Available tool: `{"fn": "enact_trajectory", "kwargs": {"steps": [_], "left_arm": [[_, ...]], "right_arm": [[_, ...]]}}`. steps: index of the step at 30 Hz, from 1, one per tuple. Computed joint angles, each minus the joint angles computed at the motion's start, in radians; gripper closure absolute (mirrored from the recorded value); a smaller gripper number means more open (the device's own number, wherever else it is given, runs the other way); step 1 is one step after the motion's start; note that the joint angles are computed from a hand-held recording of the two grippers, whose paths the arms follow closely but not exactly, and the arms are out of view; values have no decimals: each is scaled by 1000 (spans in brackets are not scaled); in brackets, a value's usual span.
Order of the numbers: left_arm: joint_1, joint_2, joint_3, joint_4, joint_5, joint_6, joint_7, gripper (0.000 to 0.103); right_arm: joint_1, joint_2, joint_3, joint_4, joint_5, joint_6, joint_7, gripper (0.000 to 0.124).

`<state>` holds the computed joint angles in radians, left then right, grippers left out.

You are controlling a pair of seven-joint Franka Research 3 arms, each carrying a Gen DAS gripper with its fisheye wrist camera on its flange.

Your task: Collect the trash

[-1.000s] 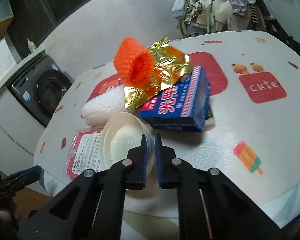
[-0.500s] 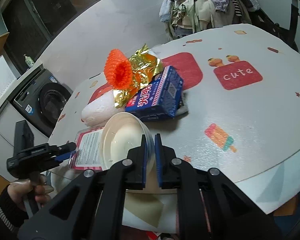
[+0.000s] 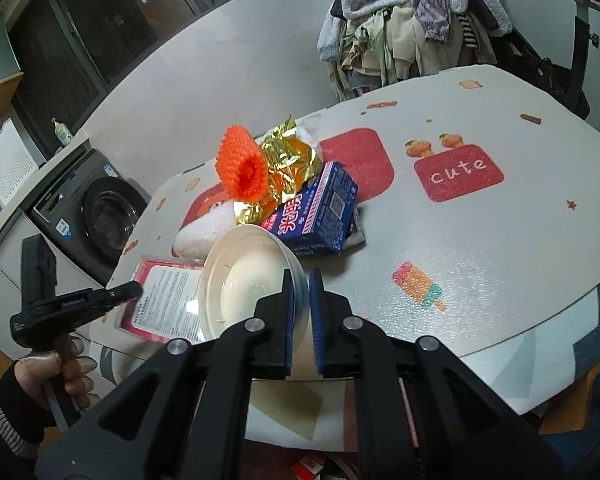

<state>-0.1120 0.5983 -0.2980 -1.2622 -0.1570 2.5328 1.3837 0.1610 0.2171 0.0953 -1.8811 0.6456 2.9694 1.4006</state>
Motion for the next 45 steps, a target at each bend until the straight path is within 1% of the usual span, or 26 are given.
{"fn": "enact_trajectory", "kwargs": {"steps": [6, 15, 22, 28, 34, 39, 45], "left_arm": [[13, -81, -22, -82, -18, 35, 63, 91], [27, -183, -29, -204, -67, 77, 133, 93], [35, -250, -37, -259, -124, 83, 219, 96], [39, -318, -35, -330, -197, 85, 295, 96], [30, -380, -17, -390, -250, 63, 365, 96], [19, -447, -2, -461, -327, 29, 453, 96], [-26, -528, 24, -568, -423, -12, 550, 96]], "right_arm": [[3, -39, 5, -37, 25, 7, -19, 112], [20, -88, -3, -79, 46, 26, -40, 112], [34, -121, -6, -101, 71, 37, -71, 112], [47, -141, -7, -118, 107, 45, -100, 112], [59, -160, -10, -134, 124, 54, -116, 112], [70, -184, -14, -155, 154, 63, -145, 112], [89, -213, -18, -191, 203, 66, -193, 112]]}}
